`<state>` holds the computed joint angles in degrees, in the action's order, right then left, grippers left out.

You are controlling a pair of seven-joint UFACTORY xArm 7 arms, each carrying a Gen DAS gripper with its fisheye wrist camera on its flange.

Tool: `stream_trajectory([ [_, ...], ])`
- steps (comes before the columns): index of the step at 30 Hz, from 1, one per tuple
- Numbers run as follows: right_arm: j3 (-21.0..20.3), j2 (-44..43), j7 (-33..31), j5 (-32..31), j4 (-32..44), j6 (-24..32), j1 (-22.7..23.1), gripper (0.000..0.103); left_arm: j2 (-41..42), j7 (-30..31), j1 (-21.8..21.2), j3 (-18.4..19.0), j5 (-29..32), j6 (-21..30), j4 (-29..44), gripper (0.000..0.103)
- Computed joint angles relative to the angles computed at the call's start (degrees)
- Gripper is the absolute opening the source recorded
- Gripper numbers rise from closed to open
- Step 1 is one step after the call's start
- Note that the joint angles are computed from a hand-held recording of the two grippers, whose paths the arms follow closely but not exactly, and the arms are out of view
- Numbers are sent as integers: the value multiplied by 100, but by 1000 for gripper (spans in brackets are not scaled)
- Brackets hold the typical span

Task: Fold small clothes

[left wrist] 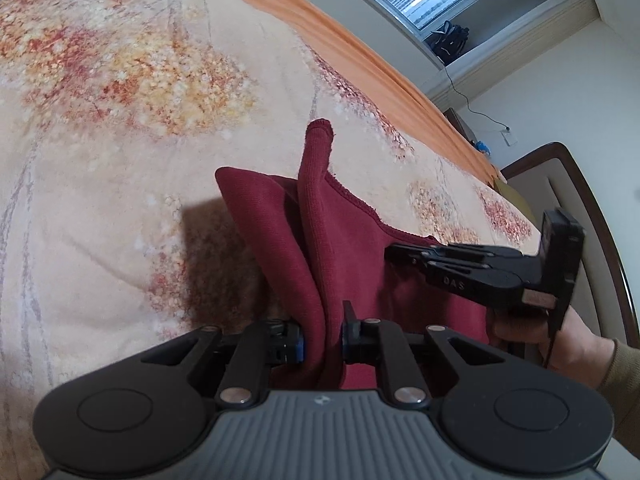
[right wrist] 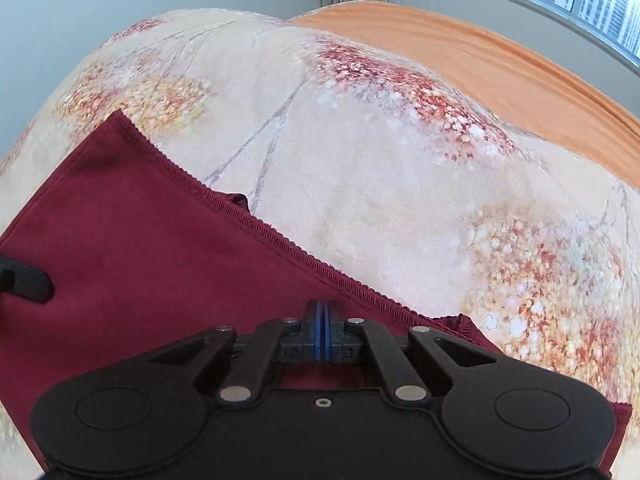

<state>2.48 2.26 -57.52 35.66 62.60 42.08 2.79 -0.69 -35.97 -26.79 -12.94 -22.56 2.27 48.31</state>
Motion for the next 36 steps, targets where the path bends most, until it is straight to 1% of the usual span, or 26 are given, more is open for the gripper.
stream_trajectory([
  [2,-62,-404,0,114,-400,237,-49,16,51,-139,16,5,80,-11,35,16],
  [4,-191,-1056,9,139,-1085,500,-55,16,103,-240,31,2,158,-49,76,16],
  [6,-405,-1833,-14,115,-1849,752,-45,16,107,-306,49,-7,267,-37,108,16],
  [8,-621,-2555,16,92,-2430,954,-11,16,94,-404,60,-7,471,69,168,16],
  [10,-823,-3074,260,-84,-2764,1326,-42,16,106,-566,70,-1,706,172,249,16],
  [12,-962,-3364,419,-133,-2940,1434,-24,16,141,-819,78,13,1020,279,357,16],
  [14,-1147,-3476,494,-37,-2994,1480,14,16,198,-1102,76,27,1330,385,503,16],
  [17,-1348,-3429,644,208,-2939,1456,23,18,305,-1368,32,30,1787,588,840,16],
  [19,-1533,-3315,821,463,-2803,1536,-30,18,417,-1467,-33,22,2080,774,1156,16],
  [20,-1667,-3167,952,617,-2657,1654,-84,20,485,-1527,-79,23,2238,869,1328,16],
  [21,-1767,-2979,1129,819,-2501,1778,-136,25,567,-1569,-129,27,2389,958,1502,16],
  [23,-2051,-2455,1554,1443,-2108,2268,-263,32,764,-1830,-302,98,2888,1247,1910,16],
  [25,-2217,-1949,1969,2009,-1706,2637,-416,33,1008,-2141,-524,187,3401,1658,2380,16],
  [26,-2236,-1782,2070,2247,-1555,2704,-487,33,1163,-2255,-639,218,3615,1858,2638,16],
  [28,-2228,-1505,2251,2664,-1259,2740,-640,38,1580,-2282,-892,265,4004,2301,3283,16],
  [29,-2228,-1364,2357,2814,-1131,2797,-730,42,1840,-2226,-1025,287,4146,2539,3655,16],
  [30,-2250,-1179,2486,2960,-990,2935,-828,48,2106,-2163,-1145,302,4202,2719,4012,16],
  [31,-2272,-981,2598,3090,-858,3123,-928,51,2368,-2064,-1278,329,4269,2886,4363,16],
  [32,-2284,-786,2665,3220,-743,3334,-1026,59,2622,-1950,-1432,378,4358,3101,4720,16],
  [33,-2283,-558,2753,3298,-597,3588,-1123,63,2864,-1833,-1579,424,4410,3335,5066,16],
  [34,-2242,-365,2811,3301,-447,3800,-1203,63,3065,-1739,-1707,469,4429,3516,5345,16],
  [35,-2181,-235,2776,3255,-315,3913,-1275,63,3231,-1673,-1831,525,4450,3683,5582,16],
  [36,-2087,-155,2672,3121,-196,3895,-1318,64,3370,-1646,-1959,588,4476,3836,5789,16],
])
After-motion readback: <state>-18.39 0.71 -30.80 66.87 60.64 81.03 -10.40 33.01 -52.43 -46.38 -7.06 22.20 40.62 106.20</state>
